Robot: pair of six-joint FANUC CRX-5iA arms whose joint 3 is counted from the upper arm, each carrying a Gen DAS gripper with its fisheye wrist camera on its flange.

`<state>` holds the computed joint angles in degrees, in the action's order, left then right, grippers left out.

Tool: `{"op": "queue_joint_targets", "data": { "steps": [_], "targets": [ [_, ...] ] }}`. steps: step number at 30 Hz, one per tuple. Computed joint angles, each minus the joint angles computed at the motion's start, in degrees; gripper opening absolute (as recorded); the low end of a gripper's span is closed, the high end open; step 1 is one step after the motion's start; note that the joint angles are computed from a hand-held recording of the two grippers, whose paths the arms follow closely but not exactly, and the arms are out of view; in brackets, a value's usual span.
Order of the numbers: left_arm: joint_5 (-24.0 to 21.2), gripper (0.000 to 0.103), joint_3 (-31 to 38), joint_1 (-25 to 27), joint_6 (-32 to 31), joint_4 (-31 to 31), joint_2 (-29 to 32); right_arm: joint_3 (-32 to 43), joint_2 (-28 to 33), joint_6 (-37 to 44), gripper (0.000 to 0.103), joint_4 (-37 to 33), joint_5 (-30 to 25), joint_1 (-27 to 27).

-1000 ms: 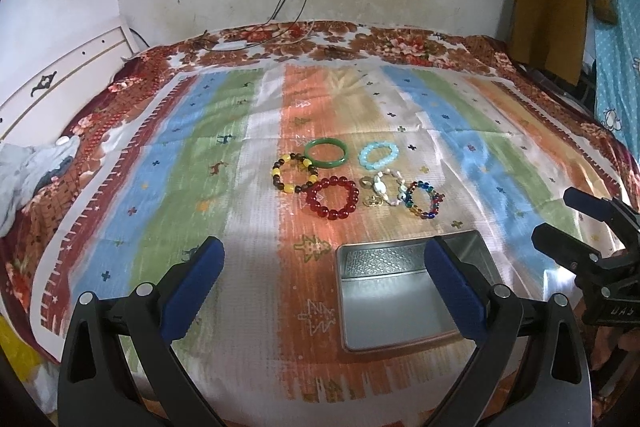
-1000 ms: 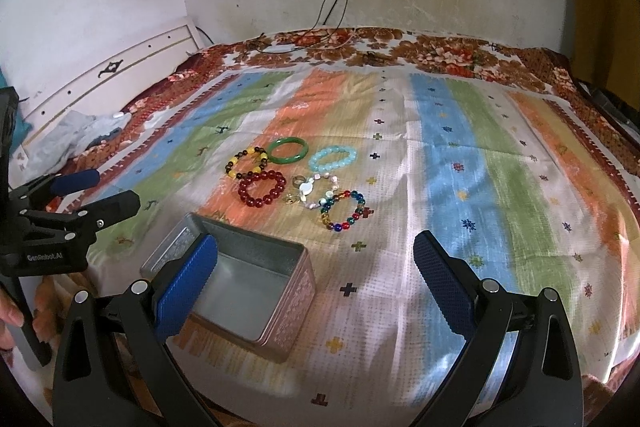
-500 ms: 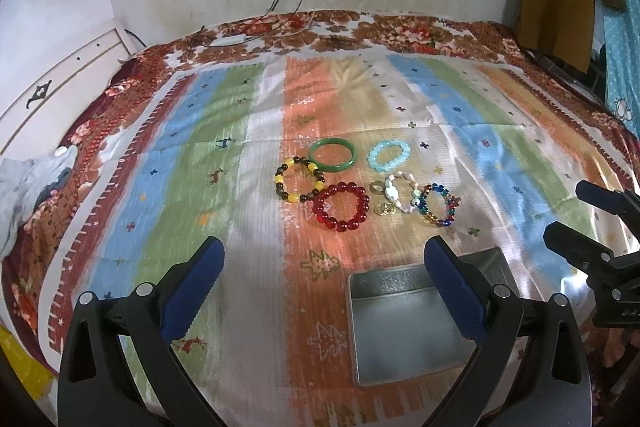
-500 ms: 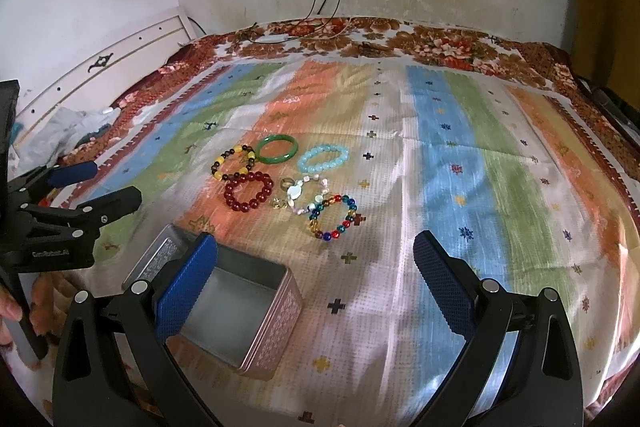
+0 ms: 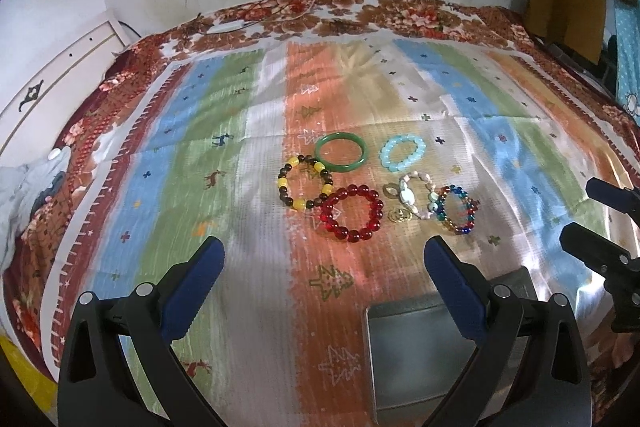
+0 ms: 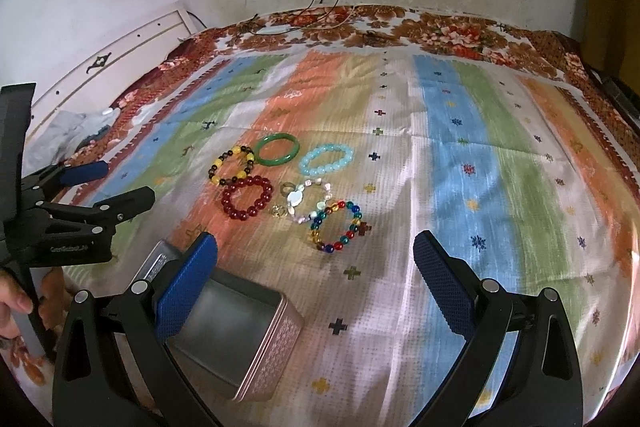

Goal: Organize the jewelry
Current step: 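Move the left tool toward the yellow-black bracelet while the right tool approaches the white pearl bracelet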

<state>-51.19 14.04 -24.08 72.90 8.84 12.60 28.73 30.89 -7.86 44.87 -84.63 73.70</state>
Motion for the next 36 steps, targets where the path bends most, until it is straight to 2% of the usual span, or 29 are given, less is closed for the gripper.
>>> {"op": "queue_joint_targets", "data": {
  "steps": [19, 23, 36],
  "targets": [
    [-6.56, 0.098, 11.12, 0.09, 2.44, -1.19, 8.47, -0.14, -1.2, 2.77, 0.1, -5.77, 3.01, -4.29],
    [-8.23, 0.097, 13.23, 0.1, 2.87, -1.42, 10.02, 1.92, -0.09, 5.77, 0.1, -7.2, 1.55, -5.15],
    [-14.36, 0.097, 22.12, 0.16, 6.16, -2.76, 16.43, 4.58, 1.09, 10.62, 0.1, -11.58, 2.19, -8.08]
  ]
}}
